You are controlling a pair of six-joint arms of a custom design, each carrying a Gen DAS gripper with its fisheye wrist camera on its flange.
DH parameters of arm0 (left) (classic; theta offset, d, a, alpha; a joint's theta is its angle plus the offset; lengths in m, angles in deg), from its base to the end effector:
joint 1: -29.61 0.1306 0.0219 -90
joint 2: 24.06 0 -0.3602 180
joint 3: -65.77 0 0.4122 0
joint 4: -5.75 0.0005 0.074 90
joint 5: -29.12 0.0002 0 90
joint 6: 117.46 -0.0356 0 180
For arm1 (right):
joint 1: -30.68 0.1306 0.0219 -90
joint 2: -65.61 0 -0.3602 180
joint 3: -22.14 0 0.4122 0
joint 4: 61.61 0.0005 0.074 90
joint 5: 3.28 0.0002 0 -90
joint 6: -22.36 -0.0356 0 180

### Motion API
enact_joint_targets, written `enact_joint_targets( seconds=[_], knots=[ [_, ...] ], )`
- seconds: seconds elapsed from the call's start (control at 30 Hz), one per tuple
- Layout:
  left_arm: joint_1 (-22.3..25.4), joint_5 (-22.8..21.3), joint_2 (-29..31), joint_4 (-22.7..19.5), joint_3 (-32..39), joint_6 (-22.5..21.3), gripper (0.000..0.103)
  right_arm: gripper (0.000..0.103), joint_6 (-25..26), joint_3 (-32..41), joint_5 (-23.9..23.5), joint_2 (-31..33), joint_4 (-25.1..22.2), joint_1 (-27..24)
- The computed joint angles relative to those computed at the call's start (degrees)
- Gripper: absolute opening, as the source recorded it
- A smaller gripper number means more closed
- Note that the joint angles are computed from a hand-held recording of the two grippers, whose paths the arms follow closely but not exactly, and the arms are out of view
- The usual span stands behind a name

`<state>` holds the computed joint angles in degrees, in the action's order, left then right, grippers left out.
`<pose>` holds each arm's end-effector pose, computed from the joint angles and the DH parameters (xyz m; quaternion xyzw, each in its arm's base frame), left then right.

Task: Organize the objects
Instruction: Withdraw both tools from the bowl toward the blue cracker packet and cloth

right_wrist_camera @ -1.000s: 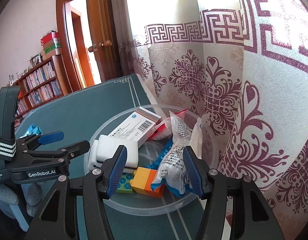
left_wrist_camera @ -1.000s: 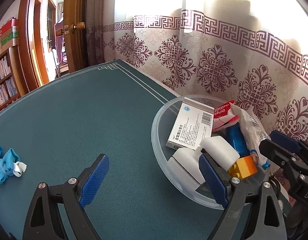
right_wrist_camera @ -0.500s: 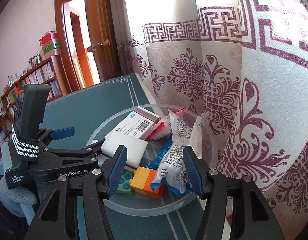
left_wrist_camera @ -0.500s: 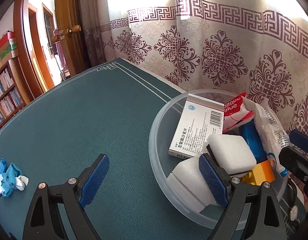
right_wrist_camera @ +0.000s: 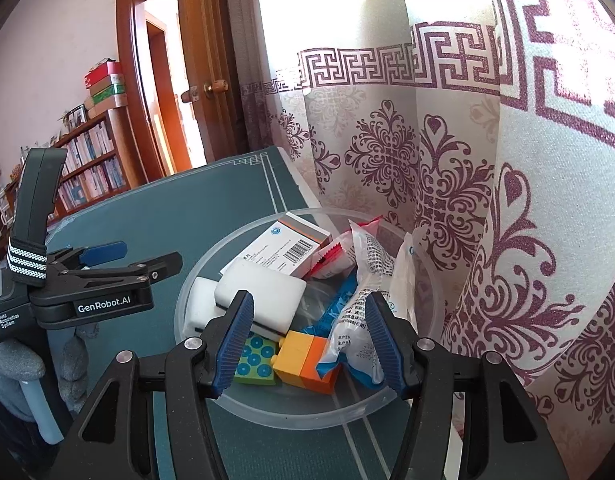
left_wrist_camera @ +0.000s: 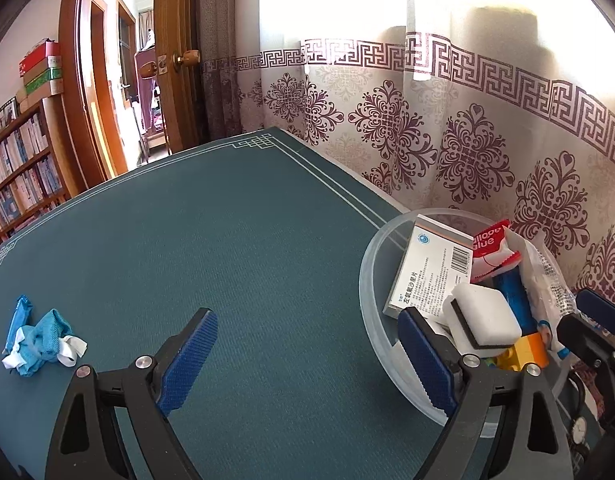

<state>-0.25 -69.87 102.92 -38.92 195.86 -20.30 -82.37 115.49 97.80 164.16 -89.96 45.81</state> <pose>0.6371 -0.3599 0.3681 0.1474 0.8977 -0.0621 0.4105 0.5586 0.1434 0.3891 0.0426 0.8771 0.0391 0.4768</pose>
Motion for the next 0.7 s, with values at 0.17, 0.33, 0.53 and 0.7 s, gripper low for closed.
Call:
enact_joint_targets(
  seconds=[0.17, 0.33, 0.53, 0.7],
  knots=[
    [1.23, -0.36, -2.10, 0.84, -3.10, 0.55, 0.095, 0.060, -0.01, 0.35, 0.59, -0.07, -0.06, 0.58],
    [2.65, -1.37, -4.49, 2.21, -6.21, 1.14, 0.096, 0.060, 0.47, 0.93, 1.23, -0.18, 0.10, 1.50],
    [4.88, -2.63, -7.71, 3.98, -10.41, 2.48, 0.097, 0.060, 1.25, 1.91, 0.74, 0.06, 0.25, 3.36],
    [6.75, -3.39, -9.87, 5.09, -13.51, 3.76, 0.097, 0.060, 1.78, 3.73, -0.18, 1.45, -0.35, 5.00]
  ],
)
